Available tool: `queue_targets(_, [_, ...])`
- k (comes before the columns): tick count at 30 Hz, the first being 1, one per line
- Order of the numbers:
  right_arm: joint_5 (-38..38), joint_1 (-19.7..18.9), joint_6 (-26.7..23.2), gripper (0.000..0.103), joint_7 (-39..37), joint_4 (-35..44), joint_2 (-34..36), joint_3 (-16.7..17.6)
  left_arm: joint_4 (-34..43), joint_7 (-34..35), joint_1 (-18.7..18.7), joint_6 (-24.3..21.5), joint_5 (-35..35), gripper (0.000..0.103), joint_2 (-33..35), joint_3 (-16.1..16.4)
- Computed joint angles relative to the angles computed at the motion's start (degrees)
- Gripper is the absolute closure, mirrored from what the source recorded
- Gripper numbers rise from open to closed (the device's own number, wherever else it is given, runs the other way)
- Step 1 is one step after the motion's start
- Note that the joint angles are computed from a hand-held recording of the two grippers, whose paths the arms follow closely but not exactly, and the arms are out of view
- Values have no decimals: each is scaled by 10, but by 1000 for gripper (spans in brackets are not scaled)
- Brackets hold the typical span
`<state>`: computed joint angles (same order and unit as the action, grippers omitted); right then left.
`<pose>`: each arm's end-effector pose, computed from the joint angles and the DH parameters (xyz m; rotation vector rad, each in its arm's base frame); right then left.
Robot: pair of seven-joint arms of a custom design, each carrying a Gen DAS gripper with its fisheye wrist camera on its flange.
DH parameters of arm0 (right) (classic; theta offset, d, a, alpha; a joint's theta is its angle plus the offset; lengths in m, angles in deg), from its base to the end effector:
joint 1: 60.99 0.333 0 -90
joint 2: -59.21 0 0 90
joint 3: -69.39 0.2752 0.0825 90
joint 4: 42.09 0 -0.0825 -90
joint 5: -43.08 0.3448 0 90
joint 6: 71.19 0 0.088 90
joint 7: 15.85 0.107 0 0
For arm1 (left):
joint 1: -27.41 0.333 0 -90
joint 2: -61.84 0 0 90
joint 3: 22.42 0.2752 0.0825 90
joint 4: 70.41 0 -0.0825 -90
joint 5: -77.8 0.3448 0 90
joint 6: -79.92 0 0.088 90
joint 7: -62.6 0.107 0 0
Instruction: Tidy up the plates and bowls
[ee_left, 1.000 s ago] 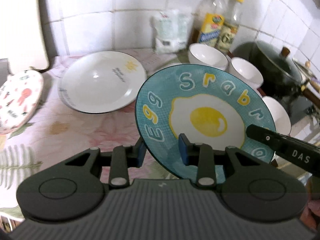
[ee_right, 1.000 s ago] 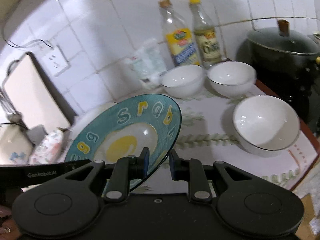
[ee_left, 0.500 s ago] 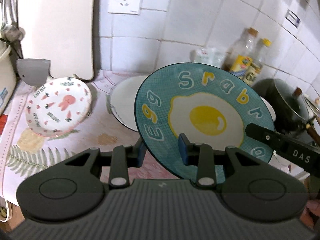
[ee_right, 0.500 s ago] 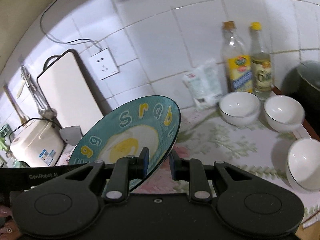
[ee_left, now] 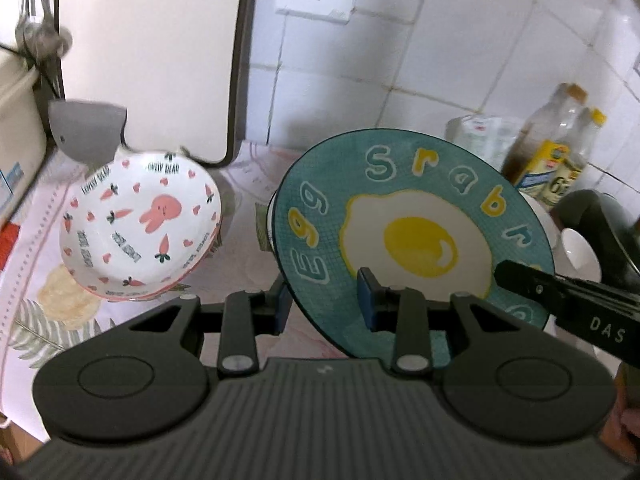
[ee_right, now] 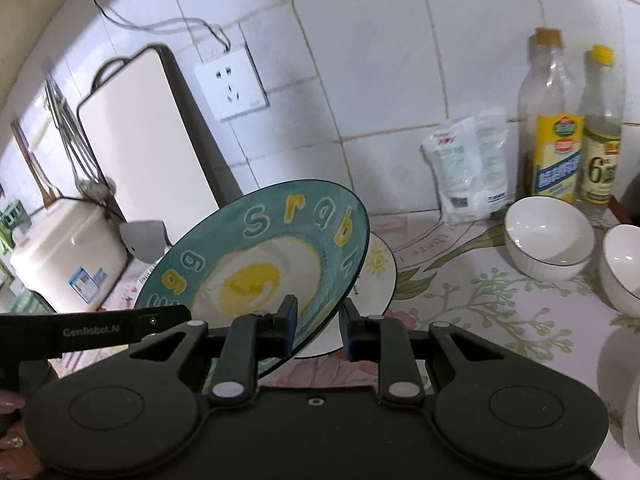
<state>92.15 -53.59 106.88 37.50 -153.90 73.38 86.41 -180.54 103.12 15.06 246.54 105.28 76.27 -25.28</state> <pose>0.5727 0.1770 0.4254 -1.7162 1.4351 -0.4107 0.5841 -0.1857 0.4257 -1.9881 1.6607 -0.8741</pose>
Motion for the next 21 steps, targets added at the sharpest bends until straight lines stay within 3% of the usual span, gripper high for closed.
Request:
queue_targets(3, [-63, 23, -27, 76, 59, 33, 34, -33, 29, 15, 5, -16, -16, 70, 31, -3])
queue_targets(9, [-176, 36, -86, 75, 156, 95, 90, -67, 89, 70, 20, -49, -80, 70, 90, -14])
queue_targets(14, [-265, 58, -134, 75, 265, 162, 143, -104, 174, 86, 11, -111, -106, 70, 150, -7])
queue_targets(21, [-313, 37, -151, 75, 292, 225, 194, -87, 222, 92, 1, -128, -111, 70, 188, 5])
